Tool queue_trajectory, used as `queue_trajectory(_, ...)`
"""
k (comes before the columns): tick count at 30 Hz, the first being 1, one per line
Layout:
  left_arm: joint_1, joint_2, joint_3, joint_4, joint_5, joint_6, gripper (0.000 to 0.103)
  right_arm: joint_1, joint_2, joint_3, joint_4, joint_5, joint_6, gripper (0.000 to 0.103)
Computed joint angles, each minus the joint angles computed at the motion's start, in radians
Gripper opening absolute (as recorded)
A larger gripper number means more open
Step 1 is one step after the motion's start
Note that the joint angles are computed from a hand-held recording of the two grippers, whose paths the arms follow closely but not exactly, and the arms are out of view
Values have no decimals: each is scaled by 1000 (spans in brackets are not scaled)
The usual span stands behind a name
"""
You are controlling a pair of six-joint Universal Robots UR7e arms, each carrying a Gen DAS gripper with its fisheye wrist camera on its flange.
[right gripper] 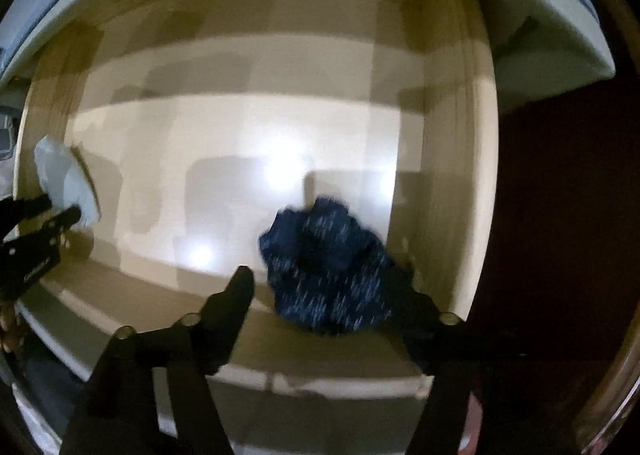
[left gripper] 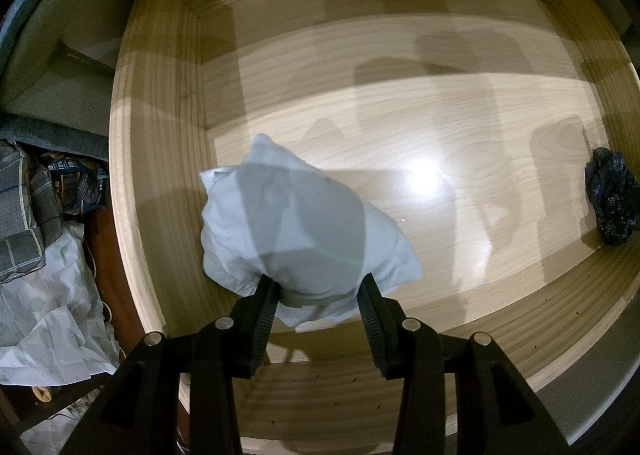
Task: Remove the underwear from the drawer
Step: 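Lift the navy lace item off the drawer floor with the right gripper, then raise the white crumpled cloth out of the drawer with the left gripper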
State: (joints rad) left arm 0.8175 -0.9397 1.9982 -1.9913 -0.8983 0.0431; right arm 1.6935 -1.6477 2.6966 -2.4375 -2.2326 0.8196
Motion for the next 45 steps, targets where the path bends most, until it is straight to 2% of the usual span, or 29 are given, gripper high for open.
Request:
queue_trajectory(5, 0, -1, 1, 0, 0, 0, 42, -51, 125, -59, -45, -19, -60, 74)
queue_trajectory(6, 0, -1, 1, 0, 0, 0, 42, -56, 176, -59, -93, -12, -63, 74)
queue_trajectory(8, 1, -2, 1, 2, 2, 1, 42, -75, 209, -55, -126, -11, -79, 74)
queue_trajectory(9, 0, -1, 2, 3, 2, -1, 42, -35, 232, -59, -114, 9, -33, 74)
queue_trajectory(13, -2, 0, -1, 16, -4, -1, 43, -40, 272, -66, -139, 10, -41, 74)
queue_trajectory(14, -3, 0, -2, 19, -6, -2, 43, -22, 310, -78, -143, 14, -18, 74)
queue_trajectory(20, 2, 12, -30, 55, -43, -16, 51, 4, 369, -108, -83, 8, 21, 60)
queue_trajectory(22, 3, 16, -41, 72, -54, -31, 52, 11, 395, -109, -94, 2, 34, 51)
queue_trajectory(23, 4, 16, -47, 75, -62, -35, 52, -5, 413, -125, -110, -1, 16, 49)
queue_trajectory(26, 5, 16, -72, 96, -93, -55, 52, -2, 413, -110, -146, 1, 25, 45)
queue_trajectory(27, 3, 15, -77, 100, -102, -53, 52, -2, 432, -91, -189, 0, 25, 43)
queue_trajectory(32, -4, 11, -96, 110, -135, -45, 56, 3, 416, -85, -198, -3, 31, 42)
queue_trajectory(37, 15, 37, -152, 186, -203, -126, 59, 17, 450, -93, -208, -30, 46, 42)
queue_trajectory(40, 6, 45, -155, 176, -181, -138, 59, 11, 456, -83, -249, -27, 42, 43)
queue_trajectory(42, 4, 41, -153, 159, -189, -140, 60, 29, 398, -74, -207, -19, 65, 43)
queue_trajectory(45, 2, 43, -170, 165, -220, -162, 61, 35, 416, -85, -191, -28, 67, 43)
